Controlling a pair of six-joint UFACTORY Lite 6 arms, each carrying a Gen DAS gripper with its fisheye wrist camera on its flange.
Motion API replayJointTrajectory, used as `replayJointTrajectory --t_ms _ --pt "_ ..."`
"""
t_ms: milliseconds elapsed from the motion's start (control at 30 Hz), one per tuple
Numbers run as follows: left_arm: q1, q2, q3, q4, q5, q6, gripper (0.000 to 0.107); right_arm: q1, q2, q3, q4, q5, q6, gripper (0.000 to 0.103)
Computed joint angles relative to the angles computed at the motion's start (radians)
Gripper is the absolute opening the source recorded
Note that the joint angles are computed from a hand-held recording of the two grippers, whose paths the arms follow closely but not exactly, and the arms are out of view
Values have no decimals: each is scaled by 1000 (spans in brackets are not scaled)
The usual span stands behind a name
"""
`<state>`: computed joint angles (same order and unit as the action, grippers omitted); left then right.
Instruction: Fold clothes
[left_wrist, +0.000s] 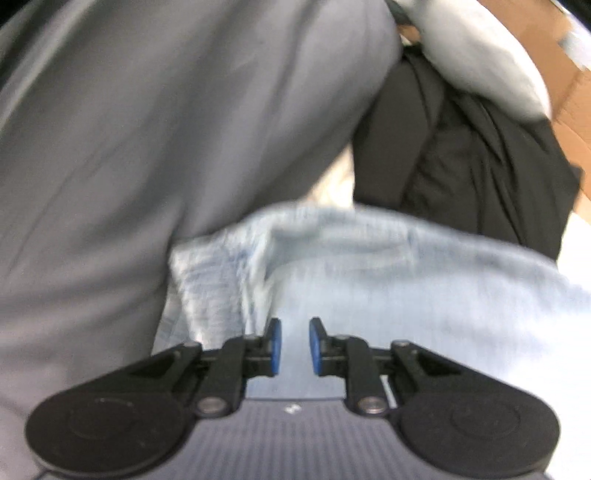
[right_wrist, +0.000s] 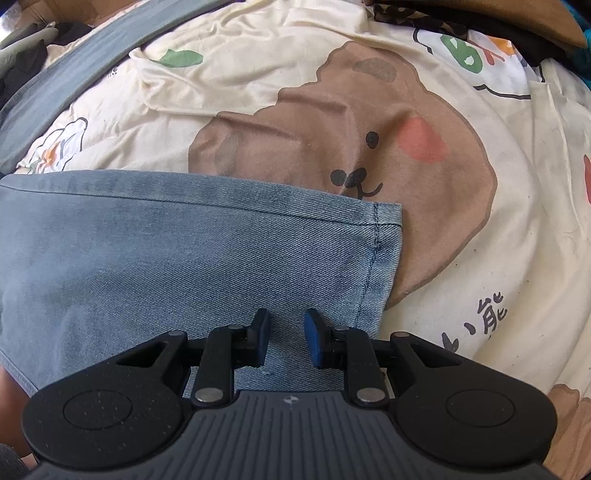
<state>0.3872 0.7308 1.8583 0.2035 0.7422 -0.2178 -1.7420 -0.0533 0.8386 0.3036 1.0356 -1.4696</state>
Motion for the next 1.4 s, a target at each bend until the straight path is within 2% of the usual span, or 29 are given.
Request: replayJointTrajectory --t_ms 67,133,233,333,467,600,767,967,1033,1267,1400 --pt "54 -135 -191 -35 -57 78 18 -15 -4 -4 6 1 -12 27" --pt "133 -191 -256 -105 -86 185 18 -28 -8 -3 9 3 -20 27" --pt "136 -335 -420 -80 -88 165 18 -26 -20 -14 4 -3 -16 28" --pt "170 -385 -516 -74 -100 196 18 -1 -31 -36 1 -20 5 29" --pt "232 -498 -638 -84 -70 256 18 30 -50 -60 -8 -42 43 29" --pt "281 -492 -693 -74 -79 252 17 53 -79 -85 -19 -60 71 29" --pt "321 -471 -729 -135 -31 337 18 86 -113 -112 -47 -77 100 29" --pt "313 -392 -749 84 -90 167 17 90 -141 -120 -98 -72 120 29" --pt "314 -371 -742 160 -111 95 3 84 -148 -118 -121 -63 120 29" --pt "280 -384 -768 306 -122 -68 3 49 -162 -107 -190 -15 106 31" --pt "280 -462 -775 184 -79 33 8 17 -160 -99 -201 0 74 31"
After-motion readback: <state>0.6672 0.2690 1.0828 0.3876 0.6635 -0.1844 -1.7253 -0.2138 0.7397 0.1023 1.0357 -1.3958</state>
